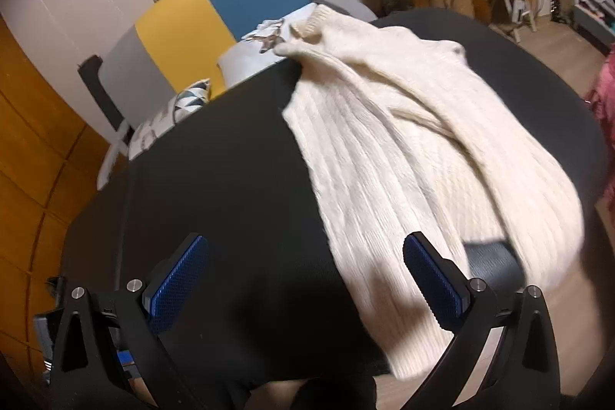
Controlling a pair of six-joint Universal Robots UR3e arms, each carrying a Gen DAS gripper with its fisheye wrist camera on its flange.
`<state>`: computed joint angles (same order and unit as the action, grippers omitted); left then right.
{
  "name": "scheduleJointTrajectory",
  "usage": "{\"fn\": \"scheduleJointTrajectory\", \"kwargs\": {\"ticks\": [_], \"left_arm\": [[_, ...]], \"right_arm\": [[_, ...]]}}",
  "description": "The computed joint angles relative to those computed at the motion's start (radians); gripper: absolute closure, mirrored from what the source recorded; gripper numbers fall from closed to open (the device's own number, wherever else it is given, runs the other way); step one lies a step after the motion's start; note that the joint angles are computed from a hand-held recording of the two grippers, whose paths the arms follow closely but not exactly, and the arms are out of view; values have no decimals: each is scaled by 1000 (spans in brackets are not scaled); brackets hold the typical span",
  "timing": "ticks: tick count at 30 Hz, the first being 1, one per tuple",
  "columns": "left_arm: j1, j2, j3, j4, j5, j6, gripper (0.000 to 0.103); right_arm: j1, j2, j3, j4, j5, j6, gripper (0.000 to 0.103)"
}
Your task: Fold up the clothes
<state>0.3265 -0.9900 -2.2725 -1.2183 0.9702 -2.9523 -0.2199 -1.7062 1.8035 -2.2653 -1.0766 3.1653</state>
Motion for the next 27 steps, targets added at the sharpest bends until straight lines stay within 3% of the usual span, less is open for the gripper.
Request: {"fn": "scheduleJointTrajectory", "kwargs": {"ticks": [3,5,7,11,18,21,27], "left_arm": [[-70,-98,25,171,113,-122,43],[-77,-135,29,246,129,-158,45],[-66,-152,39,268,90,-158,45],[-101,-233,74,326,23,-202,45],[-282,-479,312,400,37,-279,45],[-337,-535,410,404,29,-330,45],[-379,-379,352,358,120,-252,45]], "right_arm": [[-31,28,32,-183,84,-4,0],[-30,79,18,-257,84,-1,0],[-27,138,-43,-186,49,-12,0],[-159,182,24,-90,187,-28,0],[-267,153,180,10,312,-125,0],[-225,122,187,10,266,-121,0],[-212,-141,234,24,145,-160,0]]}}
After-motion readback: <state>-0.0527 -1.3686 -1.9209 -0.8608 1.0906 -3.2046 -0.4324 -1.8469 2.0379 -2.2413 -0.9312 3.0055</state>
